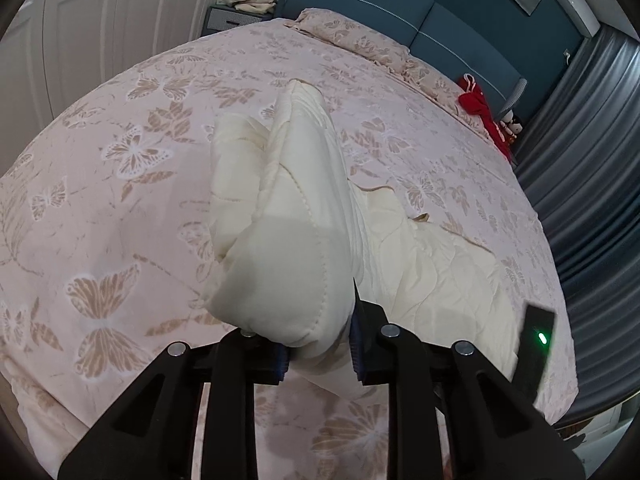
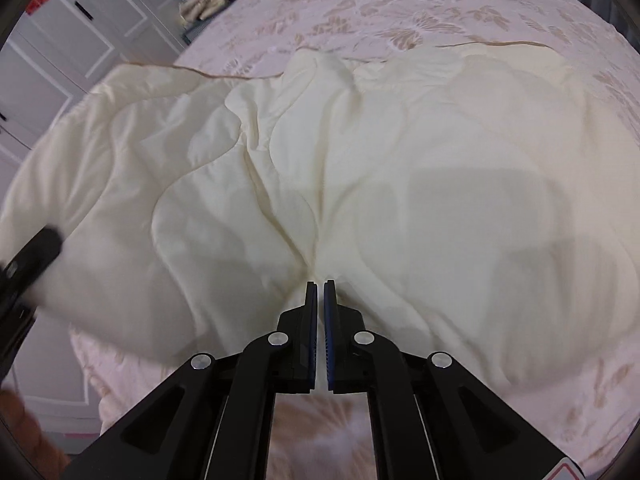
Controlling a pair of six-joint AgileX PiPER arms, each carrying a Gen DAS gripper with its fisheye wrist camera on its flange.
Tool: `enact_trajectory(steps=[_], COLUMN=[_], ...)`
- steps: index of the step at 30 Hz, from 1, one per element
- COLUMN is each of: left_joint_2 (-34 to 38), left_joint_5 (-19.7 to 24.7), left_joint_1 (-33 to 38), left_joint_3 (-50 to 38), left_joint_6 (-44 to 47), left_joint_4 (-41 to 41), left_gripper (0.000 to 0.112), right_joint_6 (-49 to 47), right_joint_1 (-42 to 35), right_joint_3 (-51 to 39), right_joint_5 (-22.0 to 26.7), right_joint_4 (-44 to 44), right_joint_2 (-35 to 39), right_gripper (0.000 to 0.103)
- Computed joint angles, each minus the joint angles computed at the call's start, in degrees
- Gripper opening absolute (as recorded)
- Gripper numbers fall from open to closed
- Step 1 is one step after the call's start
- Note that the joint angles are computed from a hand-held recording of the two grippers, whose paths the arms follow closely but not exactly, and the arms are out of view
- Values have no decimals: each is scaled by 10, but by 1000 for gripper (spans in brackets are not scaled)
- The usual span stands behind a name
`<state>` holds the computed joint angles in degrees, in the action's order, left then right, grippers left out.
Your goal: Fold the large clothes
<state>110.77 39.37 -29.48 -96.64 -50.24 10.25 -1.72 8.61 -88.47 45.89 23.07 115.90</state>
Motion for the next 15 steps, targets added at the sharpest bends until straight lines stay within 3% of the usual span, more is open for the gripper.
enact_trajectory(steps=[3, 8, 15], left_joint_2=[-14, -36, -16], left_joint_5=[-1, 2, 64], left_joint_1=[4, 5, -42], left_joint_3=[5, 12, -70], left_joint_6=[-4, -13, -16], left_joint_4=[-3, -6, 56], left_gripper=[19, 15, 15], right_joint_6=[-38, -54, -69], right_joint_1=[-16, -7, 27], right_joint_3=[44, 42, -30], right_joint_5=[-2, -1, 12], right_joint_4=[26, 36, 106], right_joint_2=[-25, -11, 75], right_gripper=[3, 5, 5])
